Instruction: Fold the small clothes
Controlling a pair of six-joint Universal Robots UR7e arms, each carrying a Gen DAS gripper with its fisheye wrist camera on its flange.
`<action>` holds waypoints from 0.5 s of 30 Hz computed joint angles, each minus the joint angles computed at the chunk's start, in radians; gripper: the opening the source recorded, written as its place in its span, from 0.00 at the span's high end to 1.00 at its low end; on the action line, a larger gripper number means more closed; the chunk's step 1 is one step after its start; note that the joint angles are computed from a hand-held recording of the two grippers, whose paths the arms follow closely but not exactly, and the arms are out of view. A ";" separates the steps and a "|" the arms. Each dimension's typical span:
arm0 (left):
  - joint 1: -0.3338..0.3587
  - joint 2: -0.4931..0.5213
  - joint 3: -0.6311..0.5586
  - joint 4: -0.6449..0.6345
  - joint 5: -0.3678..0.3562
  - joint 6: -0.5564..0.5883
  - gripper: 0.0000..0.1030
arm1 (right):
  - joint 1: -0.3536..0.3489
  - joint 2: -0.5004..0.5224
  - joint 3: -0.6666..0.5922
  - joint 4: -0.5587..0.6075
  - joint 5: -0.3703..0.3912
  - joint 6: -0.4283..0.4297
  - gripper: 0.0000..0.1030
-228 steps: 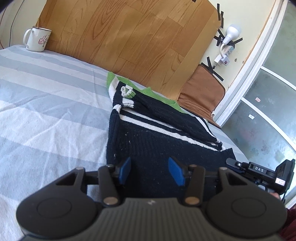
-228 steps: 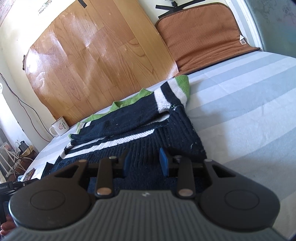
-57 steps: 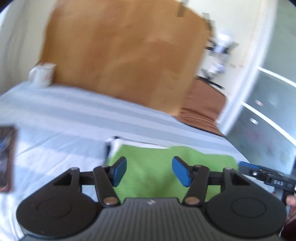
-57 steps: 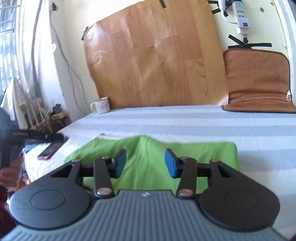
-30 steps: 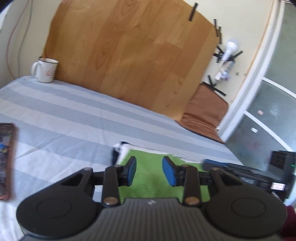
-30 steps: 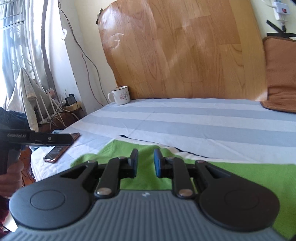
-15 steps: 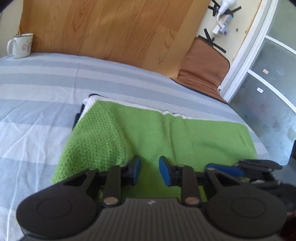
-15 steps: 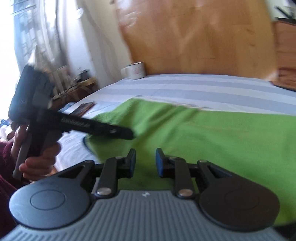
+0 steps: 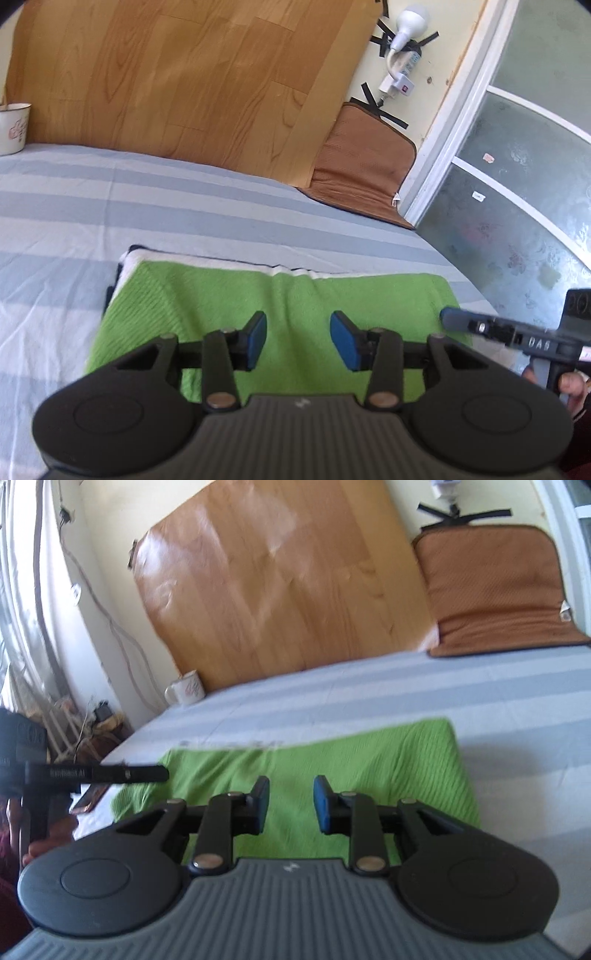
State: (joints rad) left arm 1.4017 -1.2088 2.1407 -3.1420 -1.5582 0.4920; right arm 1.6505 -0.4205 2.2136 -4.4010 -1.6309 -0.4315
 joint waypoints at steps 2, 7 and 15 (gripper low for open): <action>-0.005 0.027 -0.020 0.009 0.010 0.005 0.62 | 0.008 0.008 -0.027 0.004 -0.023 0.006 0.71; 0.002 0.090 -0.061 0.021 0.041 0.001 0.61 | 0.024 0.055 -0.090 0.051 -0.198 -0.076 0.72; 0.019 0.093 -0.046 -0.012 0.002 0.034 0.54 | 0.020 0.084 -0.108 -0.043 -0.250 -0.105 0.91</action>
